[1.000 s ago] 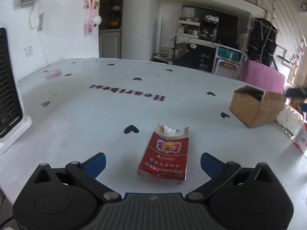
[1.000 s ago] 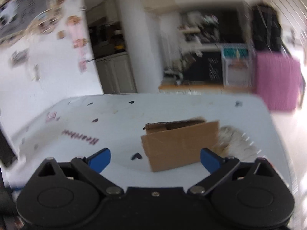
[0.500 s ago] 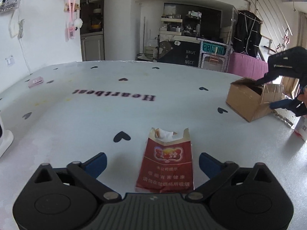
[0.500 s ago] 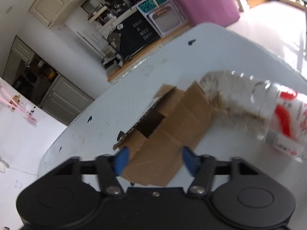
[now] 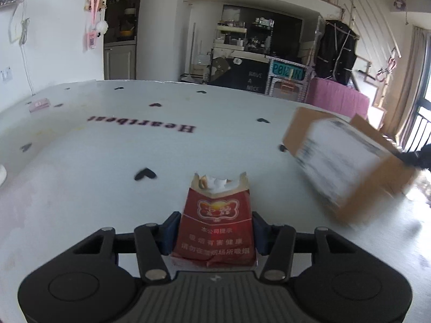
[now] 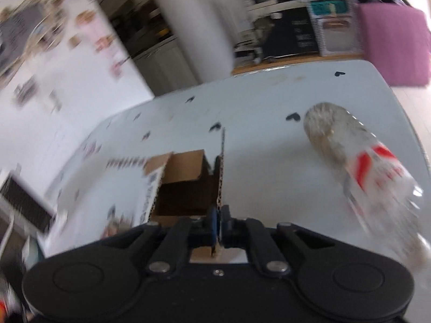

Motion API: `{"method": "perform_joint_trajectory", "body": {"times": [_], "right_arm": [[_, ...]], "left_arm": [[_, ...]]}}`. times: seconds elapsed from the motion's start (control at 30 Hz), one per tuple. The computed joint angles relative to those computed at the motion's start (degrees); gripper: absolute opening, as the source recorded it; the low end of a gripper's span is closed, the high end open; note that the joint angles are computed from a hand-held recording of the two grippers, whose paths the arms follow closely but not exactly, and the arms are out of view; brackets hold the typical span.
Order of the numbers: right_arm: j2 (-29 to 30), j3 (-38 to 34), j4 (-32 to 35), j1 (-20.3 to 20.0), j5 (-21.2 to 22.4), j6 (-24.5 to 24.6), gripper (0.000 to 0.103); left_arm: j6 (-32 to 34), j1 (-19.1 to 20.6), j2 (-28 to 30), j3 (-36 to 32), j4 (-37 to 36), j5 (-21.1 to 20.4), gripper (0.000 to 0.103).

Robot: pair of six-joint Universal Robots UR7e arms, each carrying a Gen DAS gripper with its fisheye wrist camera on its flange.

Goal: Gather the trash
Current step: 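Grasp the red cigarette pack with the left tool while the right tool grasps the cardboard box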

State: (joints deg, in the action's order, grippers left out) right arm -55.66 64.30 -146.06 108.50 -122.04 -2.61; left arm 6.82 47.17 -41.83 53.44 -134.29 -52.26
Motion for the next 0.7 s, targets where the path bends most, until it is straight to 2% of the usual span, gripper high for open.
{"method": "perform_joint_trajectory", "body": {"times": [0.13,0.3,0.37,0.43,0.47,0.5,0.53,0.6,0.7], "right_arm": [[-7.1,8.9,0.9,0.7,0.3,-2.6,0.003],[-12.2,14.9,-0.1,1.8,-1.1,-6.6,0.003],[-13.3,16.4,-1.1,2.1,-1.1,-7.3,0.011],[-14.0,17.9,-3.2,2.4,-1.4,-7.9,0.037],[-14.2,18.6,-4.6,2.5,-1.5,-8.1,0.043],[-14.4,19.4,-6.0,2.6,-1.6,-8.1,0.056],[-14.4,19.9,-6.9,2.7,-1.6,-7.9,0.064],[-14.5,20.6,-8.3,2.8,-1.6,-7.9,0.068],[-13.9,20.6,-8.6,2.9,-3.3,-7.4,0.068]], "left_arm": [[-2.2,-1.4,-3.5,6.3,-1.6,-1.8,0.054],[-5.8,-3.5,-6.8,12.6,-2.4,-5.0,0.054],[-6.5,-4.1,-7.1,13.5,-2.5,-6.0,0.054],[-6.6,-4.6,-7.2,14.3,-3.2,-7.1,0.054],[-6.8,-4.9,-7.1,14.4,-3.4,-7.2,0.054],[-6.9,-5.1,-7.1,14.6,-3.6,-7.6,0.054],[-7.0,-5.2,-7.0,14.7,-3.7,-8.1,0.054],[-7.0,-5.6,-7.0,14.9,-3.6,-9.0,0.054],[-7.0,-6.2,-6.9,15.2,-3.4,-9.1,0.054]]}}
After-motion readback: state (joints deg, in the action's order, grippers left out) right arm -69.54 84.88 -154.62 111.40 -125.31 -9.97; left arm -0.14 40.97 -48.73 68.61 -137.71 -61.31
